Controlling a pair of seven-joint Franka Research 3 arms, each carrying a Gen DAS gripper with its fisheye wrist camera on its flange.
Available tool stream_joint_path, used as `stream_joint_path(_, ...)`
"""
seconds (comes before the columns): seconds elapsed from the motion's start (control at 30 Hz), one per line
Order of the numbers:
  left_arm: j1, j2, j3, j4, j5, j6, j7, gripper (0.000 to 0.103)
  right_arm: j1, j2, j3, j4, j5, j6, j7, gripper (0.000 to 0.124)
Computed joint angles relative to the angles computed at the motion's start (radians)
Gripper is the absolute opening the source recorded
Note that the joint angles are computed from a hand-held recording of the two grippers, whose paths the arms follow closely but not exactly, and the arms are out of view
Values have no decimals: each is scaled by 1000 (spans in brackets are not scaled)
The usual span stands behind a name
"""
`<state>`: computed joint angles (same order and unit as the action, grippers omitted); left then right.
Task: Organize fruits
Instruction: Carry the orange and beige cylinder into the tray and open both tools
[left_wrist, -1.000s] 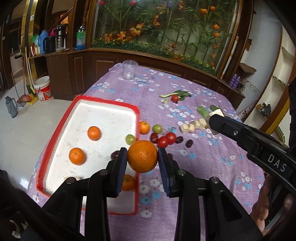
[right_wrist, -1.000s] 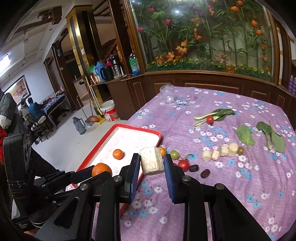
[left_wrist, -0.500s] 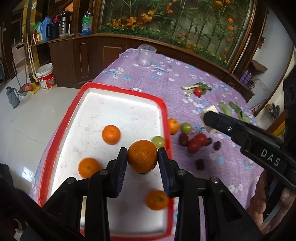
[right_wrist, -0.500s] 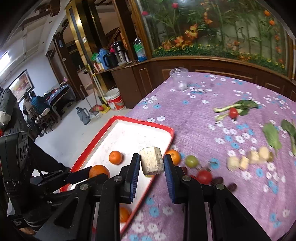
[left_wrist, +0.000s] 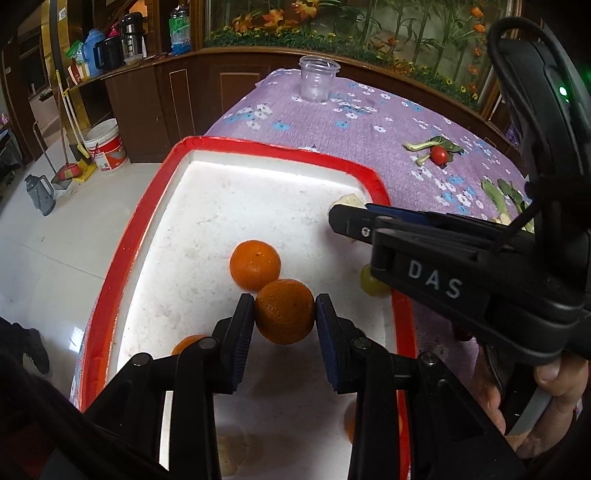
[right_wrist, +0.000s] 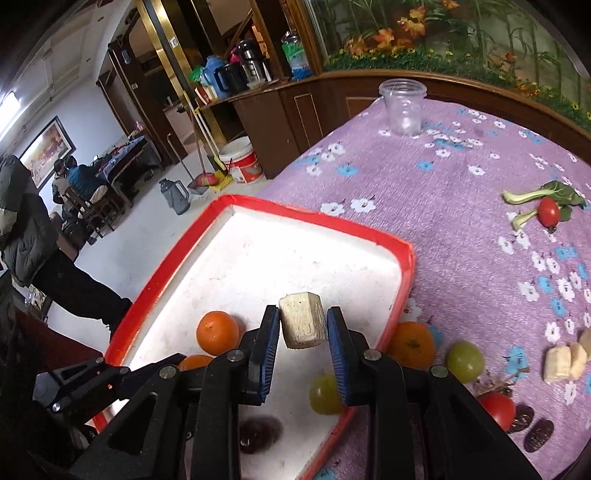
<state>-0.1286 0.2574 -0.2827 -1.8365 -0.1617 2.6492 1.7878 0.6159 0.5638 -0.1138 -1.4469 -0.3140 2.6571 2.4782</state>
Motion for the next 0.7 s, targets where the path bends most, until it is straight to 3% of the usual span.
stream_joint_path(0.37,12,16,-2,5,3,-5,-1,31,9,72,-1,107,-4,-99,-19,27)
stream_joint_path(0.7,27,22,-16,6,-44,9,42,32,9,99,4,144,10,-137,-38,30)
